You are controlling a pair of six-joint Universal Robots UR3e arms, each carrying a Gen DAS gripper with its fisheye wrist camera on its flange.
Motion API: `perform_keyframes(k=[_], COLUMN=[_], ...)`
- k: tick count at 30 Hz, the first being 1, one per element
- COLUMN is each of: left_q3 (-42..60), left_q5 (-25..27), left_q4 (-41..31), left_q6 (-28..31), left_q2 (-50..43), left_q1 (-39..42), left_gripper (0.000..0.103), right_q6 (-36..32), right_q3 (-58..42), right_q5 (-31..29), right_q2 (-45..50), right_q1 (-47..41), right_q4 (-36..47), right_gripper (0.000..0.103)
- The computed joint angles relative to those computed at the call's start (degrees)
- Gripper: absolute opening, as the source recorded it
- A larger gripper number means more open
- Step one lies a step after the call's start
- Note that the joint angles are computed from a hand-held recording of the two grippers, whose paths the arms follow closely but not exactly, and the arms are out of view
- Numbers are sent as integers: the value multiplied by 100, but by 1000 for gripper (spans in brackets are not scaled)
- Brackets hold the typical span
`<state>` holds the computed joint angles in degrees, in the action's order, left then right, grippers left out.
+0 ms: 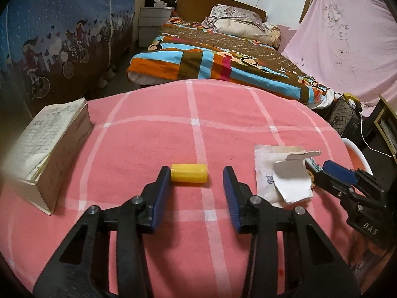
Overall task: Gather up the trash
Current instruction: 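Grasp the yellow cylinder with the left tool while the right tool grasps the toothpaste tube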
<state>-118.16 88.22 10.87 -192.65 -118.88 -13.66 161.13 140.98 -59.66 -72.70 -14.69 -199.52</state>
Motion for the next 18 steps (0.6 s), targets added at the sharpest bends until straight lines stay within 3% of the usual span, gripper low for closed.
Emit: perform_keyframes(k=[3, 5, 13, 18], left_q3=[54, 83, 7, -318], left_q5=[96, 136, 222, 458], left_q4=[-91, -133, 33, 735], left_q6=[28, 52, 108, 160], left_q2=[-3, -8, 19, 102], left_q1=[-52, -64, -112, -289], left_gripper=[20, 11, 10, 10], right_q6=[-6, 17, 51, 96], right_q3=[-8, -23, -15, 324], right_q5=[57, 86, 114, 315], right_q2=[-2, 0, 1, 15], right_q1=[-40, -45, -52, -190], right_q4=[89, 128, 97, -576], right_gripper=[30, 24, 20, 20])
